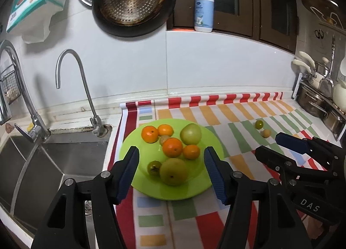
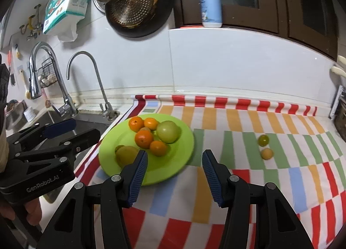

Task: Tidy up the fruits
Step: 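Withdraw both open tools from the plate toward the two small fruits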

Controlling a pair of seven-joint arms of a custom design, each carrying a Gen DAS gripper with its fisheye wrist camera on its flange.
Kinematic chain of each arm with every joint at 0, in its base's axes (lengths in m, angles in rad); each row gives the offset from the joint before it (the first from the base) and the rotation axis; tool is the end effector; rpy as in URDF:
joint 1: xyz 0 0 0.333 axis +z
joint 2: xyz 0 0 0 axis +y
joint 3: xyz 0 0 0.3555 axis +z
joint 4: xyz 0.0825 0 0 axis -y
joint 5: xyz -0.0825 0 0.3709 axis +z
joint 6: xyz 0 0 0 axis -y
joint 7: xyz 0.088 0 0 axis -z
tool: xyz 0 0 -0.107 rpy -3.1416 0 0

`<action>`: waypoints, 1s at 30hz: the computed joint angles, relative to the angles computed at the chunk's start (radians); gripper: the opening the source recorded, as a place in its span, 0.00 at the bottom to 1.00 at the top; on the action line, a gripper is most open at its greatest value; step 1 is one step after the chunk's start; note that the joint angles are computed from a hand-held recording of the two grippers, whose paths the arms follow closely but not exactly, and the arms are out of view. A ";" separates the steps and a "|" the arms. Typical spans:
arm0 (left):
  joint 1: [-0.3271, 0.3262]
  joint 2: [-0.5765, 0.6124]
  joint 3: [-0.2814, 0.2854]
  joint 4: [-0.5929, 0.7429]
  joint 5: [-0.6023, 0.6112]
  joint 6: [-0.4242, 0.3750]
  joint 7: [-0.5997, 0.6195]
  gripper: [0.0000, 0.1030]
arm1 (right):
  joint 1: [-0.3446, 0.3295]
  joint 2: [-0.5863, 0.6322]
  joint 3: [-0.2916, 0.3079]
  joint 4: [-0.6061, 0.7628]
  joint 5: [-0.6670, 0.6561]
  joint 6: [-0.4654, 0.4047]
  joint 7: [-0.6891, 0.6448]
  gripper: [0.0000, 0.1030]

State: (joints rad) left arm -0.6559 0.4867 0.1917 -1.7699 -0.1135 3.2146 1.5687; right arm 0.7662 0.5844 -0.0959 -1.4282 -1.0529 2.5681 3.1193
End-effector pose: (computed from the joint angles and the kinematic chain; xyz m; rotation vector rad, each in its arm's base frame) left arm 0.6326 -0.3341 0.4535 -1.3152 2.0126 -1.0599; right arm 0.5777 0.4988 0.4490 -1.5584 1.6942 -0.7875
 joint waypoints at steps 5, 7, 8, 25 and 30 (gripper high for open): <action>-0.084 -0.009 0.063 -0.021 -0.007 0.017 -0.029 0.67 | 0.003 -0.068 -0.005 -0.096 -0.057 0.005 0.059 0.52; -0.135 -0.008 0.108 -0.024 -0.019 0.016 -0.049 0.68 | -0.007 -0.094 0.003 -0.132 -0.082 0.011 0.081 0.52; -0.155 -0.007 0.125 -0.023 -0.022 0.012 -0.058 0.69 | -0.011 -0.109 0.007 -0.152 -0.098 0.011 0.094 0.53; -0.426 0.069 0.371 0.047 0.051 -0.051 -0.311 0.80 | -0.158 -0.292 0.101 -0.386 -0.268 0.034 0.179 0.56; -0.440 0.099 0.386 0.100 0.111 -0.077 -0.380 0.82 | -0.200 -0.321 0.116 -0.422 -0.292 0.052 0.182 0.56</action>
